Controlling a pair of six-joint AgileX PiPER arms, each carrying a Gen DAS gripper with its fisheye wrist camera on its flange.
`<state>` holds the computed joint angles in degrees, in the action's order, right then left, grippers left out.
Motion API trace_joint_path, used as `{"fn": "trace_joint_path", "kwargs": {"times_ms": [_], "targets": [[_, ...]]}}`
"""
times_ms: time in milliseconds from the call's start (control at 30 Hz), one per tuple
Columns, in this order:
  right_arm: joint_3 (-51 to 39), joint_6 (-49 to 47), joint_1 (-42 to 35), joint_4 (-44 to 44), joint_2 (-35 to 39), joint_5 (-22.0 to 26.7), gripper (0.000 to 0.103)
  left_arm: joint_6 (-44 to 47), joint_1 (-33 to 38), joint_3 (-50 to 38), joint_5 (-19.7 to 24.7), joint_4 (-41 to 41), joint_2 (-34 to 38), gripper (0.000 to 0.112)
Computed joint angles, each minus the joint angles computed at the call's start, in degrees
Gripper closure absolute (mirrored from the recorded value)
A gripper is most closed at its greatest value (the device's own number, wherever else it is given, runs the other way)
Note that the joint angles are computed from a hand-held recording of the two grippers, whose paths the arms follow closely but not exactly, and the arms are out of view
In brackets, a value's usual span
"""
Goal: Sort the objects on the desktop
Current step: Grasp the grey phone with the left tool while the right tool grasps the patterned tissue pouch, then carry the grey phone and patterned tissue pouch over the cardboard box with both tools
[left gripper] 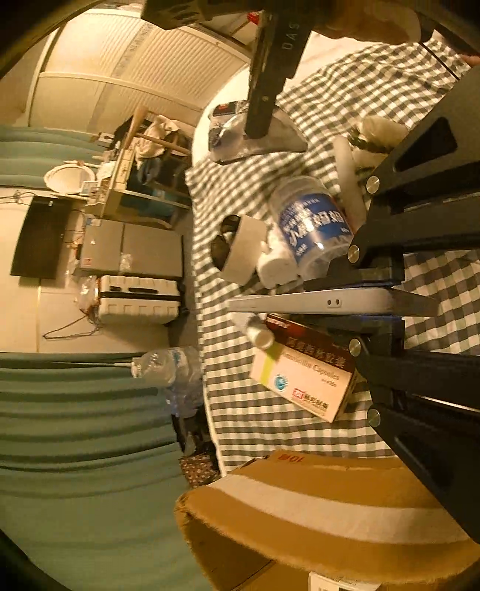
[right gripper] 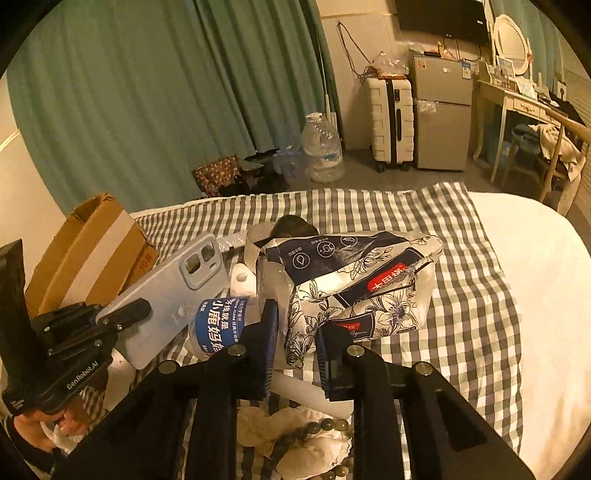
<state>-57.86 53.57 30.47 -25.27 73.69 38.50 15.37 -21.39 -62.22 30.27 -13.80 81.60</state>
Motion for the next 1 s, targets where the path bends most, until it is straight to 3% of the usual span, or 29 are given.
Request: {"fn": "trace_joint_path", "kwargs": {"times_ms": [400, 667, 867, 1000], "targets": [[-1.8, 6.5, 5.3, -8.4, -4.6, 5.6, 0.085, -1.1, -0.9, -1.1, 0.3, -0.2, -4.3, 0.103], [-4.4, 13.1, 13.0, -18.0, -7.0, 12.8, 0.085, -4.3, -1.2, -2.4, 1.4, 2.5, -8.2, 0.103], [-6.6, 17.0, 18.7, -23.4, -6.8, 18.0, 0.085, -7.2, -1.6, -3.3, 2.3, 6.7, -11.8, 0.103], [-7.4, 20.1, 23.3, -27.1, -7.2, 21.9, 0.085, -14.4, -3.3, -3.7, 2.8, 13.9, -14.1, 0.103]]}}
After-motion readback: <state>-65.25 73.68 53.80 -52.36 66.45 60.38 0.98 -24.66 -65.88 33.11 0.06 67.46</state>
